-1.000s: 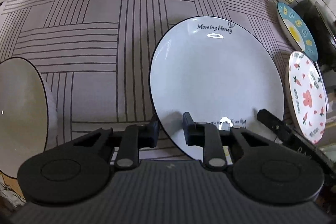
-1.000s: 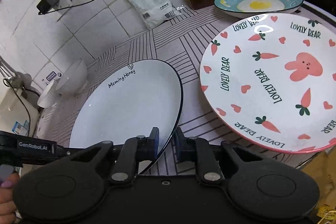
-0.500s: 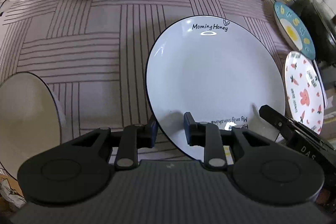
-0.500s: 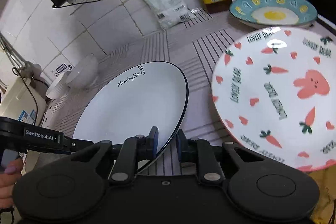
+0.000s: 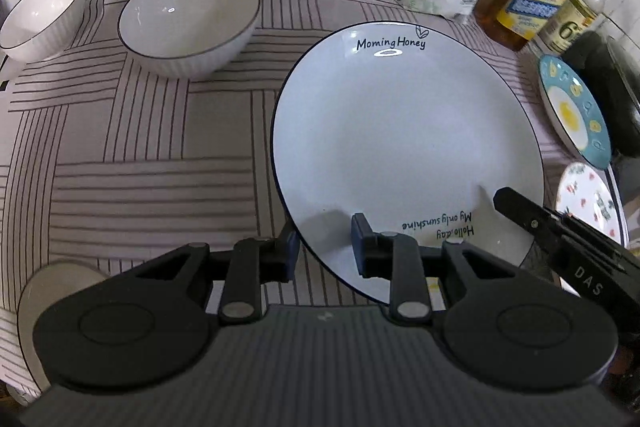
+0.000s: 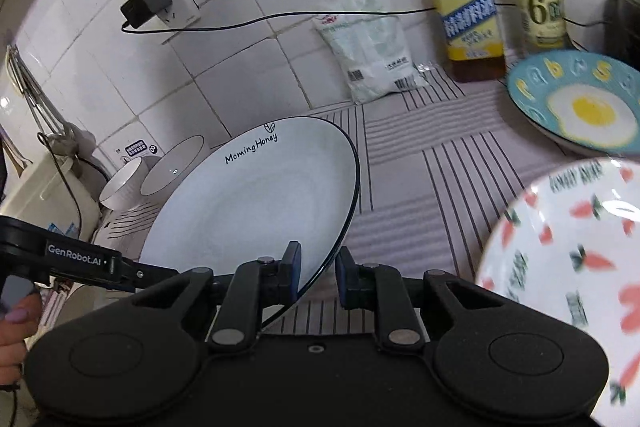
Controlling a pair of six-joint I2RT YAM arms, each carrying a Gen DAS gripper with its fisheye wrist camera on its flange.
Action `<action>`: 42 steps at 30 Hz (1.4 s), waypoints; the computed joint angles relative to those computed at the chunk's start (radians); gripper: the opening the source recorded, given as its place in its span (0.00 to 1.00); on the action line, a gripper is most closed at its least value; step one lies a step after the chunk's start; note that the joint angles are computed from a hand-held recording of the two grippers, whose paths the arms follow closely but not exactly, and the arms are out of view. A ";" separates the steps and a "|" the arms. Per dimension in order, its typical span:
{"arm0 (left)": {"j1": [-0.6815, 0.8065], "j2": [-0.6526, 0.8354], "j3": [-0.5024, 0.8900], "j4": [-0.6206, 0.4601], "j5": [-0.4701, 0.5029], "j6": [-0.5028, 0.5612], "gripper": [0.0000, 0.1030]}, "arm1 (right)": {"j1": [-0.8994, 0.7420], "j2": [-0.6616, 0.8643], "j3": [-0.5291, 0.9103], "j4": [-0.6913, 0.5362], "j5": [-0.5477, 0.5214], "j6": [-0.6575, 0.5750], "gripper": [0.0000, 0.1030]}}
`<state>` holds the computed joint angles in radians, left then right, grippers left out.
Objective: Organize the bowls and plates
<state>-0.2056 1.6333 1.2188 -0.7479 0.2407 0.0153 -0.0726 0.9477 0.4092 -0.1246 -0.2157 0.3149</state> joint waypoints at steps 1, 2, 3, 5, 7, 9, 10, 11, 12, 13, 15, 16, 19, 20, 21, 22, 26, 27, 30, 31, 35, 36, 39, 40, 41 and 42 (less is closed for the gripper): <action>0.002 0.018 0.013 0.002 -0.001 -0.008 0.25 | 0.001 0.032 0.011 0.019 0.001 -0.004 0.21; 0.005 0.033 0.024 0.000 -0.001 -0.013 0.25 | 0.004 0.064 0.023 0.033 0.006 -0.007 0.21; 0.007 0.055 0.041 -0.002 0.001 -0.021 0.25 | 0.010 0.097 0.039 0.044 0.014 -0.011 0.21; 0.011 0.088 0.062 0.002 0.005 -0.028 0.25 | 0.021 0.146 0.061 0.060 0.031 -0.019 0.21; 0.006 0.120 0.084 0.007 0.000 -0.028 0.25 | 0.020 0.195 0.083 0.075 0.036 -0.021 0.21; 0.001 0.146 0.099 0.012 -0.008 -0.030 0.26 | 0.028 0.247 0.114 0.069 0.055 -0.032 0.21; -0.002 0.159 0.106 0.014 -0.013 -0.033 0.26 | 0.032 0.267 0.127 0.067 0.063 -0.036 0.21; -0.006 0.169 0.109 0.018 -0.018 -0.034 0.26 | 0.034 0.283 0.134 0.070 0.070 -0.036 0.21; -0.009 0.177 0.112 0.020 -0.020 -0.035 0.26 | 0.036 0.304 0.147 0.064 0.075 -0.035 0.21; -0.010 0.178 0.108 0.027 -0.023 -0.034 0.26 | 0.042 0.321 0.160 0.054 0.086 -0.035 0.21; -0.014 0.176 0.110 0.027 -0.031 -0.033 0.26 | 0.062 0.330 0.166 0.046 0.122 -0.047 0.21; -0.013 0.176 0.109 0.026 -0.032 -0.035 0.26 | 0.064 0.330 0.171 0.040 0.126 -0.045 0.21; -0.019 0.187 0.126 0.003 -0.048 -0.046 0.26 | 0.058 0.351 0.208 -0.017 0.121 -0.018 0.22; -0.025 0.189 0.131 -0.002 -0.057 -0.048 0.26 | 0.064 0.360 0.223 -0.042 0.132 -0.014 0.22; -0.033 0.185 0.131 -0.004 -0.074 -0.049 0.26 | 0.070 0.373 0.234 -0.057 0.146 -0.013 0.23; -0.038 0.183 0.133 -0.009 -0.085 -0.049 0.26 | 0.078 0.371 0.236 -0.064 0.160 -0.013 0.24; -0.047 0.162 0.128 -0.030 -0.110 -0.052 0.27 | 0.112 0.347 0.250 -0.116 0.210 -0.012 0.25; -0.047 0.155 0.126 -0.034 -0.113 -0.054 0.28 | 0.117 0.341 0.257 -0.133 0.214 -0.011 0.26; -0.044 0.115 0.109 -0.046 -0.128 -0.055 0.31 | 0.121 0.292 0.260 -0.176 0.212 -0.004 0.44; -0.041 0.097 0.101 -0.052 -0.132 -0.052 0.32 | 0.125 0.270 0.259 -0.191 0.222 -0.001 0.49; -0.038 0.046 0.091 -0.100 -0.161 -0.045 0.34 | 0.124 0.189 0.269 -0.282 0.235 0.001 0.54; -0.038 0.033 0.087 -0.110 -0.168 -0.044 0.36 | 0.118 0.161 0.271 -0.310 0.232 -0.001 0.56; -0.049 -0.018 0.069 -0.139 -0.195 -0.043 0.40 | 0.091 0.084 0.274 -0.381 0.223 -0.022 0.62; -0.053 -0.035 0.065 -0.151 -0.197 -0.041 0.40 | 0.078 0.057 0.275 -0.403 0.220 -0.035 0.64; -0.058 -0.048 0.065 -0.162 -0.198 -0.040 0.40 | 0.066 0.033 0.278 -0.428 0.217 -0.048 0.65; -0.065 -0.059 0.064 -0.174 -0.202 -0.040 0.42 | 0.056 0.007 0.281 -0.455 0.215 -0.062 0.66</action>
<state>-0.2708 1.5739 1.2832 -0.9219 0.0382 -0.0252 -0.0165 0.9542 0.6903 -0.5796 -0.0008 0.2529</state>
